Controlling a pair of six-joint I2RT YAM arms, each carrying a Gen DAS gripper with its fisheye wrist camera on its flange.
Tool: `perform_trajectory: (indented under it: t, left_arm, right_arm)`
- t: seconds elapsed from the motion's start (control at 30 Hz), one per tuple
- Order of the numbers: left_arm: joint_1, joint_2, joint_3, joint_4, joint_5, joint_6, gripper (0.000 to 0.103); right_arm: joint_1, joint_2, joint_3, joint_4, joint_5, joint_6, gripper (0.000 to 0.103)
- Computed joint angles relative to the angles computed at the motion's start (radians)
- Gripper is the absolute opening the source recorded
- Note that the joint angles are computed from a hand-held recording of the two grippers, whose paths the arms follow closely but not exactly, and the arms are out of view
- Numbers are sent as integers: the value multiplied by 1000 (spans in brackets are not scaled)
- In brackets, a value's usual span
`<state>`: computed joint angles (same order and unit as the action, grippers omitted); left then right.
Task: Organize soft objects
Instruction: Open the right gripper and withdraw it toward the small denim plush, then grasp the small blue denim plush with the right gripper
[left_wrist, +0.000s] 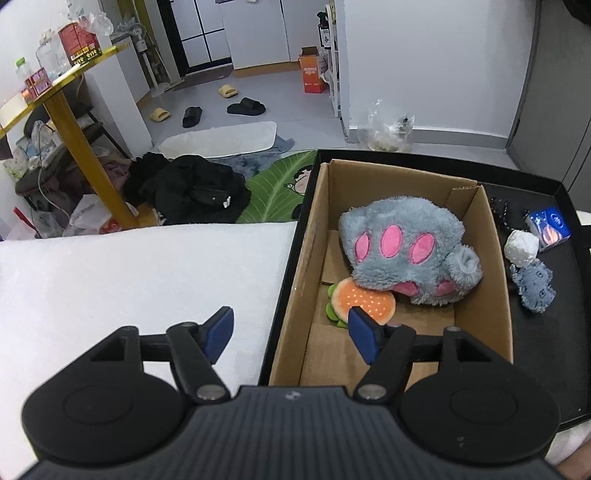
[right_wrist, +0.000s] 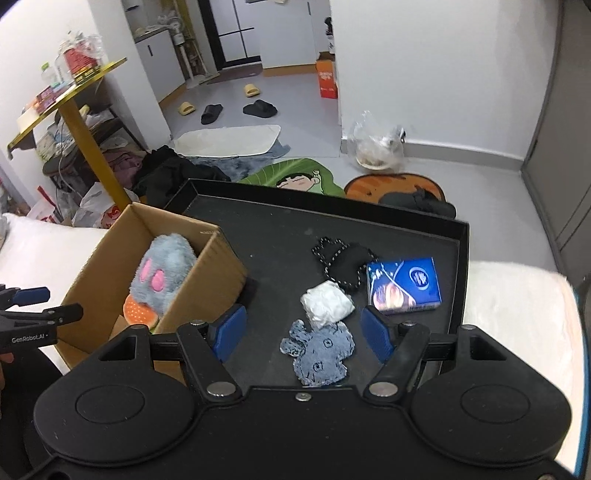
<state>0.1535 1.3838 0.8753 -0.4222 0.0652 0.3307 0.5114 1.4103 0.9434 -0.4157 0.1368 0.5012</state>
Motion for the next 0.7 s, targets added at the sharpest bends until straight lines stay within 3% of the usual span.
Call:
perform_trajectory:
  t: [0.43, 0.7]
  left_arm:
    - [-88, 14, 3, 9, -153, -13, 67]
    - [-140, 49, 35, -6, -221, -65, 67]
  right_arm:
    - [-75, 85, -105, 143, -117, 85, 66]
    - [-63, 134, -132, 196, -70, 118, 62]
